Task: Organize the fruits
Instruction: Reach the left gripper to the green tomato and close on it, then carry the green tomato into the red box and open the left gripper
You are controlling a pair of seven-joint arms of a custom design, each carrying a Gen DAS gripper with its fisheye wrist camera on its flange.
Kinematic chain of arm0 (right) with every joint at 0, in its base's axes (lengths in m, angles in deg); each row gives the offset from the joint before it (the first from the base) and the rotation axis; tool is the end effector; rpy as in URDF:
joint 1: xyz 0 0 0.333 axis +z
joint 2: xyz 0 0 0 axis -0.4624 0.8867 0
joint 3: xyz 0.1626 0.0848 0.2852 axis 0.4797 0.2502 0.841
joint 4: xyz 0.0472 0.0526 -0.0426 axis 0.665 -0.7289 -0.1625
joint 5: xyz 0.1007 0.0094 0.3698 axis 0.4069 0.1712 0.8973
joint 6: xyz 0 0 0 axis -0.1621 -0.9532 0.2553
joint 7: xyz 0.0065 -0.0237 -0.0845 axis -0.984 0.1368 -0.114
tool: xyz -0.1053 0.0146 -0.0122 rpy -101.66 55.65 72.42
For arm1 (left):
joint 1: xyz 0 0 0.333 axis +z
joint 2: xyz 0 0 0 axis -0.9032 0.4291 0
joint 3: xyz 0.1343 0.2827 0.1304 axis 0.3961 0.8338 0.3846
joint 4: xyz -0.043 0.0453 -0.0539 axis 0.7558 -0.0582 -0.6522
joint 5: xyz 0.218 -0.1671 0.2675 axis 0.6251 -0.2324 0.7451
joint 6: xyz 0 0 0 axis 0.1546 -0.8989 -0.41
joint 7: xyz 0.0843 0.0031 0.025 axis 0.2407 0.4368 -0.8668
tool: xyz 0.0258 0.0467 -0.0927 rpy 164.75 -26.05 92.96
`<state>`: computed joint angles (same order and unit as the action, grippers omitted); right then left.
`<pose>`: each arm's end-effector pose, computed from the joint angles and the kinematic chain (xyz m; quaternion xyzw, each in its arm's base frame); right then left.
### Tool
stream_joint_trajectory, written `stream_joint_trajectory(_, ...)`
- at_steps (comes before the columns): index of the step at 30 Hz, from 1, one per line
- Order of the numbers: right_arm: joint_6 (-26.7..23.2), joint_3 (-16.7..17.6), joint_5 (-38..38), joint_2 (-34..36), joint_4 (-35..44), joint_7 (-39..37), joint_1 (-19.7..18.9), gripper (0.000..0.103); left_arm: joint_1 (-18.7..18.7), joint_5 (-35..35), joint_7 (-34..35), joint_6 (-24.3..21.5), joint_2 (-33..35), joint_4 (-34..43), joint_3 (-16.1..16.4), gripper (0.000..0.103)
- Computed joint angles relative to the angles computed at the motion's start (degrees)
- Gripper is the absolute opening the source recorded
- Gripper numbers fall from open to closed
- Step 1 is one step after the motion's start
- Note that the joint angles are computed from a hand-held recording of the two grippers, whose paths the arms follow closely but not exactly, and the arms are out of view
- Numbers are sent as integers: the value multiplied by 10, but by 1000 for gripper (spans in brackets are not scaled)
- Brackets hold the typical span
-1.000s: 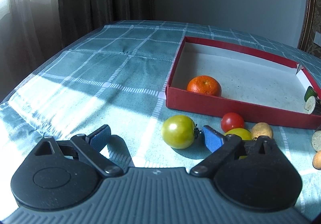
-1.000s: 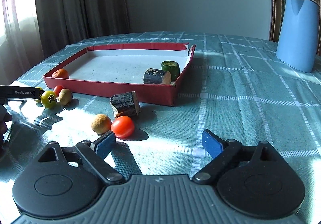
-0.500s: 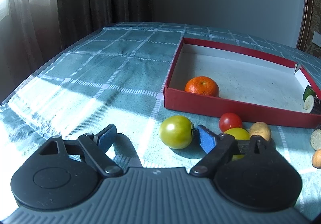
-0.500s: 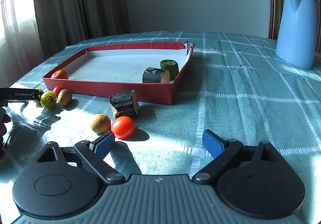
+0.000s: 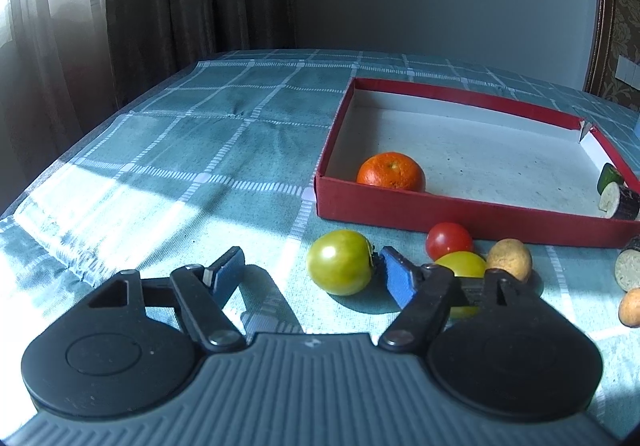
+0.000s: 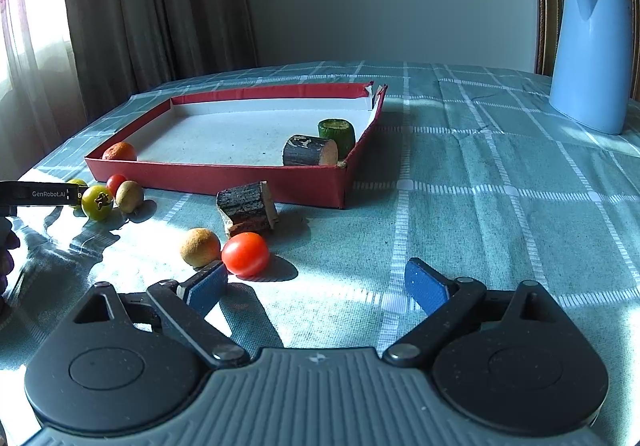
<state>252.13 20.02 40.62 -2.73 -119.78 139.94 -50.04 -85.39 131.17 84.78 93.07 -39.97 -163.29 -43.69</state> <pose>0.6508 0.1390 0.3969 -0.7162 0.5158 -0.2119 0.4196 0.6685 -0.2538 0.4109 -0.7280 0.5218 -0.2469 0.3699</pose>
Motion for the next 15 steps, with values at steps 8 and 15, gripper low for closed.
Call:
stream_joint_trajectory(8,0,4,-2,2,0,2,-4,96,-3,15,-9,5,-2,-3,2,54)
stream_joint_trajectory(15,1,12,-5,4,0,5,-11,96,-4,33,-17,14,-4,-5,1,34)
